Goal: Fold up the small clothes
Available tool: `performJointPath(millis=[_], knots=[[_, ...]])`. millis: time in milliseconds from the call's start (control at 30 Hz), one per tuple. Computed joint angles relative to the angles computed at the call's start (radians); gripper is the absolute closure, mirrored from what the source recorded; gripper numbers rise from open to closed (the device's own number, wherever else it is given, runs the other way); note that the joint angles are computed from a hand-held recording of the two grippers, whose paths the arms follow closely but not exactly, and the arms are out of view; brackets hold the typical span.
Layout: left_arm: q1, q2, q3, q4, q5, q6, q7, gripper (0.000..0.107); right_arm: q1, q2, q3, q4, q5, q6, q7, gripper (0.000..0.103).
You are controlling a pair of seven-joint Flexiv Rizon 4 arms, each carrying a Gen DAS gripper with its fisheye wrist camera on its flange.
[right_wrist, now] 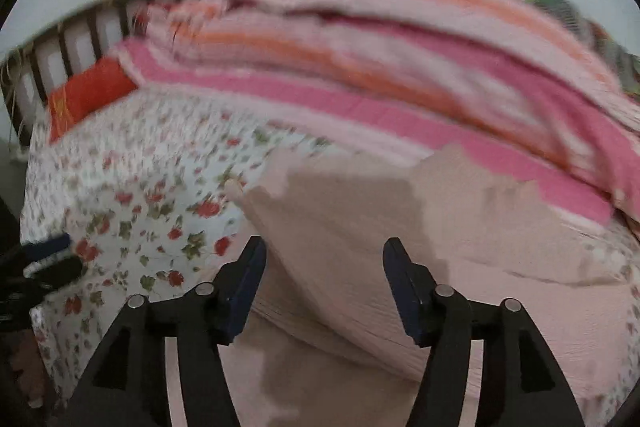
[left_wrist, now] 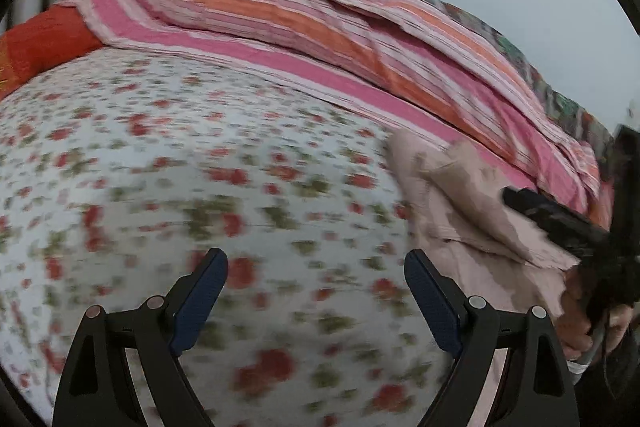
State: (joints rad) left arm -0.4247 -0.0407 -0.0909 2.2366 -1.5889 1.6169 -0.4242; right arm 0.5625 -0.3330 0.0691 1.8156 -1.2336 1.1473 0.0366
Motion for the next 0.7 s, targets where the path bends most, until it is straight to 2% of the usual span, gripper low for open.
performJointPath(millis=[67,133,167,233,300,367,400,467,500,567,633,667,700], knots=[[-0.012,-0.017,-0.014,-0.025,-0.024,-0.024,0.037,0.017,-0.04,0.106,-0.03,0.11,-0.171,0.078,0.206,0.029],[-0.035,-0.041,-0.027,-0.061,-0.084,-0.016,0.109,0.019,-0.085,0.194,-0.018,0.197,-0.281,0.067,0.332,0.029],[-0.049,-0.057,-0.031,-0.084,-0.108,-0.01,0.141,0.019,-0.105,0.25,0.001,0.258,-0.279,0.018,0.343,0.029],[-0.059,-0.081,-0.032,-0.111,-0.093,-0.036,0.134,0.02,-0.133,0.316,0.04,0.334,-0.233,-0.073,0.311,0.029],[-0.052,-0.109,-0.038,-0.141,-0.053,-0.063,0.097,0.03,-0.165,0.381,0.081,0.413,-0.175,-0.172,0.275,0.029],[-0.042,-0.14,-0.045,-0.169,0.002,-0.065,0.043,0.034,-0.208,0.414,0.1,0.466,-0.133,-0.181,0.277,0.029],[-0.03,-0.156,-0.047,-0.18,0.057,-0.072,-0.009,0.036,-0.233,0.425,0.101,0.494,-0.092,-0.165,0.283,0.029],[-0.007,-0.184,-0.063,-0.205,0.106,-0.08,-0.065,0.04,-0.288,0.446,0.097,0.538,-0.097,-0.105,0.328,0.03],[0.004,-0.197,-0.068,-0.213,0.141,-0.078,-0.1,0.047,-0.321,0.44,0.081,0.553,-0.123,-0.046,0.373,0.031],[0.023,-0.222,-0.075,-0.222,0.237,-0.07,-0.192,0.055,-0.357,0.415,0.071,0.558,-0.111,0.028,0.4,0.04],[0.032,-0.248,-0.075,-0.23,0.322,-0.045,-0.273,0.063,-0.386,0.381,0.061,0.555,-0.107,0.105,0.414,0.04],[0.042,-0.254,-0.083,-0.233,0.34,-0.047,-0.288,0.081,-0.401,0.378,0.056,0.558,-0.142,0.131,0.441,0.042],[0.061,-0.251,-0.107,-0.233,0.32,-0.055,-0.264,0.091,-0.414,0.38,0.053,0.558,-0.171,0.146,0.463,0.045]])
